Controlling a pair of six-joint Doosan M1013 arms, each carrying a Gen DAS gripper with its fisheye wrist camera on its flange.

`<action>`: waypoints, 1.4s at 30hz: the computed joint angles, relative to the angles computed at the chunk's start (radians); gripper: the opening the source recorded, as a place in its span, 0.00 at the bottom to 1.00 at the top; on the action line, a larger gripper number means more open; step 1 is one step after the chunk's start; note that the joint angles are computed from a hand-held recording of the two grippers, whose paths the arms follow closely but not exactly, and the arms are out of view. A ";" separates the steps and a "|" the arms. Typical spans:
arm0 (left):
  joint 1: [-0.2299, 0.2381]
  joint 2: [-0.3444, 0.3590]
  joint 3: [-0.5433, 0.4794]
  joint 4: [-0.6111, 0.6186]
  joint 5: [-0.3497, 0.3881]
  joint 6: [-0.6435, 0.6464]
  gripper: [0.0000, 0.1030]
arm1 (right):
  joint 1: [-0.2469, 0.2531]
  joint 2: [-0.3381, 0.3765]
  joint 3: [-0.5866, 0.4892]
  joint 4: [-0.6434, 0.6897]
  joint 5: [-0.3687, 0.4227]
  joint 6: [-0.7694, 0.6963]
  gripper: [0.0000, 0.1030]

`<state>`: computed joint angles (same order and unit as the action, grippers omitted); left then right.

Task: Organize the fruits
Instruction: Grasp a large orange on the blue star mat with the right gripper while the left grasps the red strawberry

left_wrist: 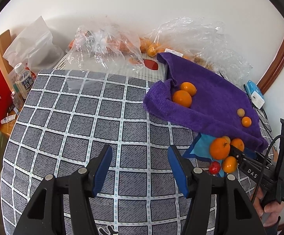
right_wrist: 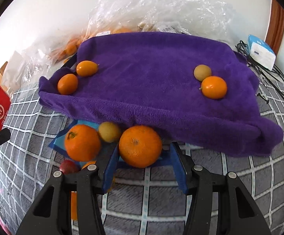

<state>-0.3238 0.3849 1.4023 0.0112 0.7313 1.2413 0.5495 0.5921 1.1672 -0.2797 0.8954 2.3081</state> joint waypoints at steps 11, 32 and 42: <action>-0.014 0.016 -0.010 -0.043 0.005 0.041 0.55 | 0.007 -0.017 0.015 -0.044 0.008 -0.007 0.40; -0.104 0.064 -0.047 -0.174 0.050 0.180 0.47 | -0.022 -0.189 0.256 -0.164 -0.056 0.209 0.40; -0.115 0.090 -0.074 -0.142 0.083 0.176 0.22 | -0.037 -0.188 0.269 -0.136 -0.083 0.220 0.40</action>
